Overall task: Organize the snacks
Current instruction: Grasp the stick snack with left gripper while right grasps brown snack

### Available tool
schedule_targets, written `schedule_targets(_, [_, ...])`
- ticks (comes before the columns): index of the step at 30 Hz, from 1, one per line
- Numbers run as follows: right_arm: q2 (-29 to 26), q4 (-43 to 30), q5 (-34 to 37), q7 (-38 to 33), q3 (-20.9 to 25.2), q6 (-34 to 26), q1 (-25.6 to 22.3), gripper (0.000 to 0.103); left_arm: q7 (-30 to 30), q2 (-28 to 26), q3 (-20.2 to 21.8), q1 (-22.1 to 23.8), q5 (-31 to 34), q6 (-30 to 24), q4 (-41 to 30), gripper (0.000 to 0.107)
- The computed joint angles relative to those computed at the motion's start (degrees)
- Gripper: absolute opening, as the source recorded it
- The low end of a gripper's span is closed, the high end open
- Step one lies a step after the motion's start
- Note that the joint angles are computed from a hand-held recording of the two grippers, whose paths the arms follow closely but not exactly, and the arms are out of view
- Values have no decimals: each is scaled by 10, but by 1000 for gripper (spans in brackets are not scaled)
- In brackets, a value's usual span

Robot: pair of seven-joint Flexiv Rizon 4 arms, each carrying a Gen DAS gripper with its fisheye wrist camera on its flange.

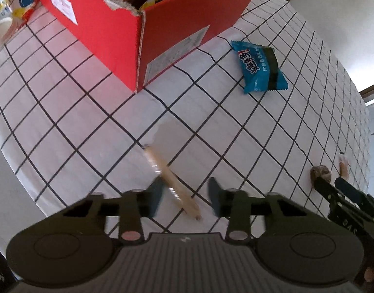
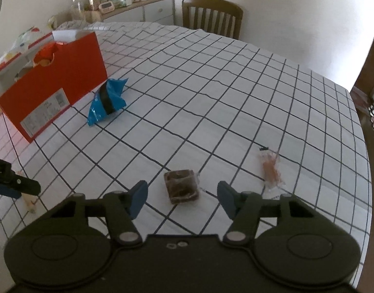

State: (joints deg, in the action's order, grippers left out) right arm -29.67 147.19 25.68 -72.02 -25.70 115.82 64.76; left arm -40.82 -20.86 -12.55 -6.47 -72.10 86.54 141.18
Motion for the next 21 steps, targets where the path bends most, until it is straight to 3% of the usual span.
schedule_targets(2, [-5,-7,-10,-3,7,-4,-14,60,16,-4,-6,0,-4,10,-1,29])
schedule_targets(4, [-12,-14,-16,-4,11,-7,-23,58,44,-5,-17,0,-18,25,0,16])
schedule_targets(8, [-21,-22,-26,-5,20,-10,-38,55,154,-11,-34,-16,-127,41,-15,12])
schedule_targets(13, [-31,-28,-28,-9,10,-14,-25,53,214,-13,-3,-49,-191,25,-32,11])
schedule_targets(15, [-37,-28,-23,-8,-4,-17,-7,35,242,-13,12,-65,-223,14,-37,11])
schedule_targets(21, [-40,-16,-7,7,-24,-10,25,28,252,-10,57,-93,-228,-19,-40,11])
